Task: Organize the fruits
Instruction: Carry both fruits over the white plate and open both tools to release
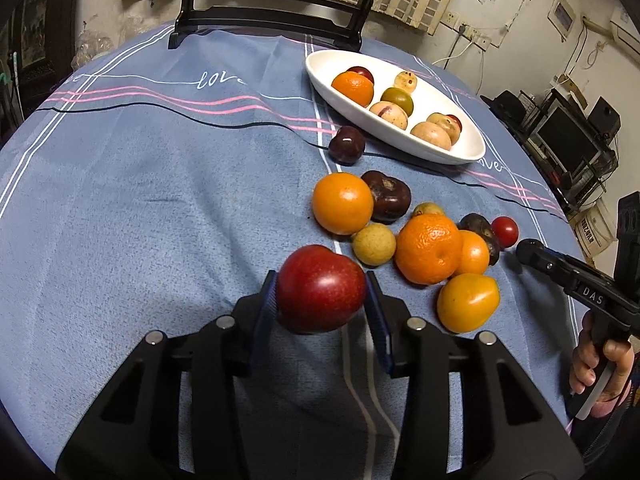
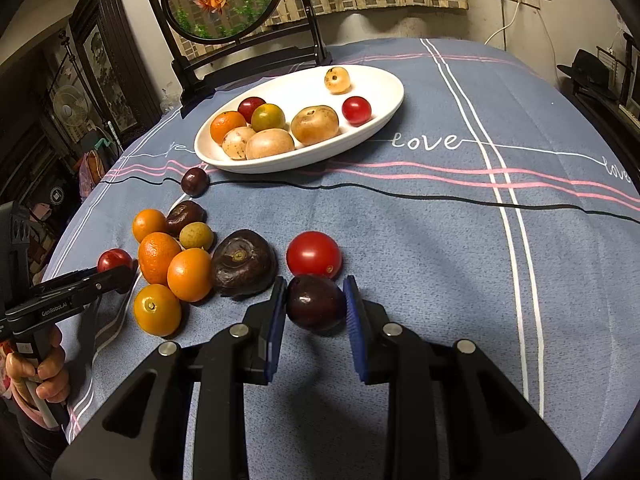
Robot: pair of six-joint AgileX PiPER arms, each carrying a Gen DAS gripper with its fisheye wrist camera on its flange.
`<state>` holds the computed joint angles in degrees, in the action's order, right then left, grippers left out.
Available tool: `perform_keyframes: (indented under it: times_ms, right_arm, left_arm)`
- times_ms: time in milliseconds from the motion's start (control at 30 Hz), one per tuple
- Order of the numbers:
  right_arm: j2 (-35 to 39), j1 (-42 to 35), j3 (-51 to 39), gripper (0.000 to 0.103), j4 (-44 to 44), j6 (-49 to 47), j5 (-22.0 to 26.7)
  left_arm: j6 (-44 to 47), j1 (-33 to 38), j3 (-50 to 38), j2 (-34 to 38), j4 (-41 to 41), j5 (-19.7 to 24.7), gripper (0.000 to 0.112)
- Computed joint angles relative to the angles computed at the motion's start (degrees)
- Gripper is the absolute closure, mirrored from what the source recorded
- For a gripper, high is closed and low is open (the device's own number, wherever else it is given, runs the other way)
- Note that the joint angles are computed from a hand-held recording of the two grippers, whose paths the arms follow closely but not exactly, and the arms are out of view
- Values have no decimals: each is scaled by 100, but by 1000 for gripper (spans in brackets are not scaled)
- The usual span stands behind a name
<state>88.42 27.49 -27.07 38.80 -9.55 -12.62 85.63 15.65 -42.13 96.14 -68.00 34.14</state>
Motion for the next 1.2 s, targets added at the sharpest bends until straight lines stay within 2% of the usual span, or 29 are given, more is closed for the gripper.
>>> perform_keyframes:
  times_ms: [200,267,333,400,500,533,600,667,733,833,900,933,1033,1133,1200]
  right_arm:
    - [-95,18,85,74,-297,324,-117]
    - [-185,39,163,74,-669,690,-245]
    - [-263,153,226,74,-551,603,-479]
    - [-377,190,309,74,-818,909,-727]
    - [-409,-20,206,74,-1784,1886,-930]
    - [-369,-103,46,74,-1811,1927,-979]
    - [-267,-238,-289,74,-1705,1835,-945]
    - [-25,-503,-736,74,-2063,2153,-805]
    - [389,-720,-1281,74,-2068,2112,-682]
    - [1009,-950,-1947,74,-1605,1679,-610]
    - [1378,-1185,-2337,74,-1827,1971,-375]
    - [1470,-1296,-2445,74,-2071,2244,-209]
    - [1594,-1481,-2544,74,-3110,3260,14]
    - [1664,-1519,-2630,74,-3248,3305,148]
    - [1715,-1536,-2663,74,-3394,3424,207]
  left_arm:
    - [698,255,231,-199,-628,275,70]
    - [1008,198,386,-395,-927,177,70]
    - [1201,27,450,-592,-1117,62,70]
    - [983,-133,321,-690,-999,74,70]
    - [361,-505,-226,-734,-761,218,70]
    - [228,-653,-419,-701,-742,179,70]
    - [-177,-1031,-934,-527,-645,11,70]
    - [-642,-1358,-1445,-246,-408,-143,70]
    - [-1280,-1706,-2151,227,99,-262,70]
    - [-2963,-2212,-3498,1094,1706,-373,70]
    - [-4029,-2518,-4160,1533,2778,-533,70]
    - [-4550,-2648,-4565,1810,3312,-507,70]
    - [-5388,-2842,-5526,2469,4091,-125,70]
    - [-6073,-3047,-6290,3035,4801,224,70]
    - [-6334,-3144,-6492,3253,5148,251,69]
